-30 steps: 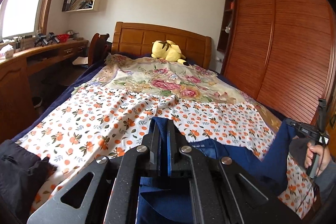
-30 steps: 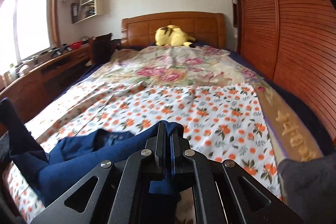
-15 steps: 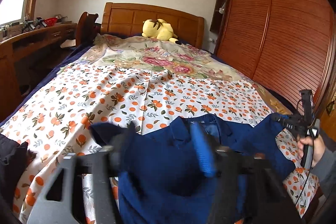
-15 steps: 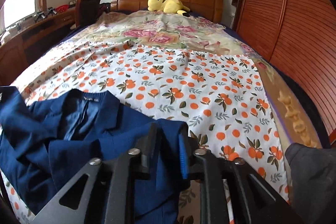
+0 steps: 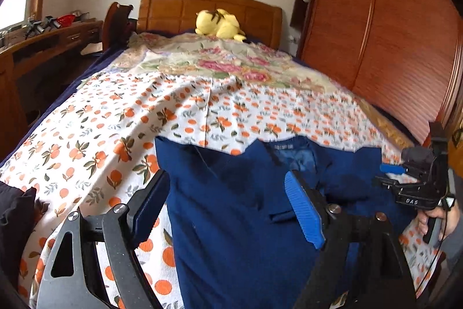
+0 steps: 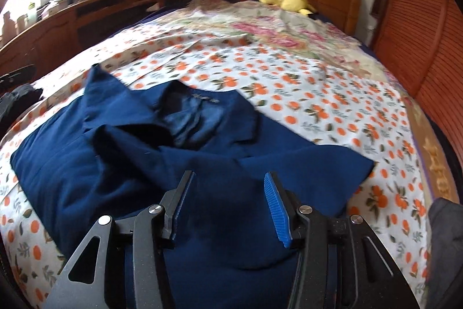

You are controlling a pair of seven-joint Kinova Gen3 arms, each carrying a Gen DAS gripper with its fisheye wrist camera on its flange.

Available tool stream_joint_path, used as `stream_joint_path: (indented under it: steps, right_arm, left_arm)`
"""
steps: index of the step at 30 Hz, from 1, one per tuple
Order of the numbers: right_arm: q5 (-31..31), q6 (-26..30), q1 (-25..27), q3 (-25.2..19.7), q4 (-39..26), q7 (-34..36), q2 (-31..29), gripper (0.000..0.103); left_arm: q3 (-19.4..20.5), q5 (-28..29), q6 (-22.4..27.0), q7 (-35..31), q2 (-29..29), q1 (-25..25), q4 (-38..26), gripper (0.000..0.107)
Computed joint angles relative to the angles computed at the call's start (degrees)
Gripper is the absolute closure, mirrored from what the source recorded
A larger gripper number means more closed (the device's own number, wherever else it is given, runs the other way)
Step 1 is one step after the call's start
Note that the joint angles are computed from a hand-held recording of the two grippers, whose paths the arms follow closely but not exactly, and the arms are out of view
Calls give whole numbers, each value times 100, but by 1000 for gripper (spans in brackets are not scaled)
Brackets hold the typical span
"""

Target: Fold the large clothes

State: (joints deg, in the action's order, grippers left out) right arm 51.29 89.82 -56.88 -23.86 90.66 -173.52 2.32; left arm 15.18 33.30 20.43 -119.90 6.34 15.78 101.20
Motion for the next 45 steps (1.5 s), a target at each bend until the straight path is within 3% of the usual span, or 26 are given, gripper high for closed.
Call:
stream_joint_path:
  steps: [4, 6, 13, 16, 22, 28, 32, 35, 40, 45]
  right_arm:
    - [-193, -271, 35, 51, -163, 335, 76, 52]
    - [-406, -383, 140, 125, -158, 650, 47, 52]
    - [-1060, 358, 243, 354, -654, 1423, 320, 53]
    - [-1076, 511, 301, 435, -827, 1972, 338, 89]
    - [-315, 1101, 190, 777, -1692, 2966, 831, 97]
    - [86, 951, 176, 1272, -2462, 3658, 1281, 96]
    - [231, 959, 37, 1546, -2767, 3705, 1497, 69]
    - [374, 750, -112, 1635, -2506, 3314, 1433, 59]
    - [296, 315, -77, 1500, -2196, 2801, 1232, 56]
    - [20, -308, -75, 1244, -1994, 2814, 1179, 56]
  left_arm:
    - [-77, -505, 157, 271, 125, 139, -73, 25]
    - [-17, -448, 218, 170, 170, 63, -70, 25]
    - [15, -476, 317, 129, 260, 24, -77, 25]
    - [69, -308, 342, -45, 256, -65, -66, 25]
    - [42, -208, 364, -143, 239, -113, -42, 25]
    - [15, -12, 373, -283, 223, -210, -23, 25]
    - [-11, 47, 385, -335, 221, -240, -18, 25]
    - [-37, 54, 406, -342, 231, -260, -26, 25]
    - [-75, 34, 412, -304, 235, -290, -13, 25]
    - [-126, -62, 415, -196, 227, -297, -5, 25]
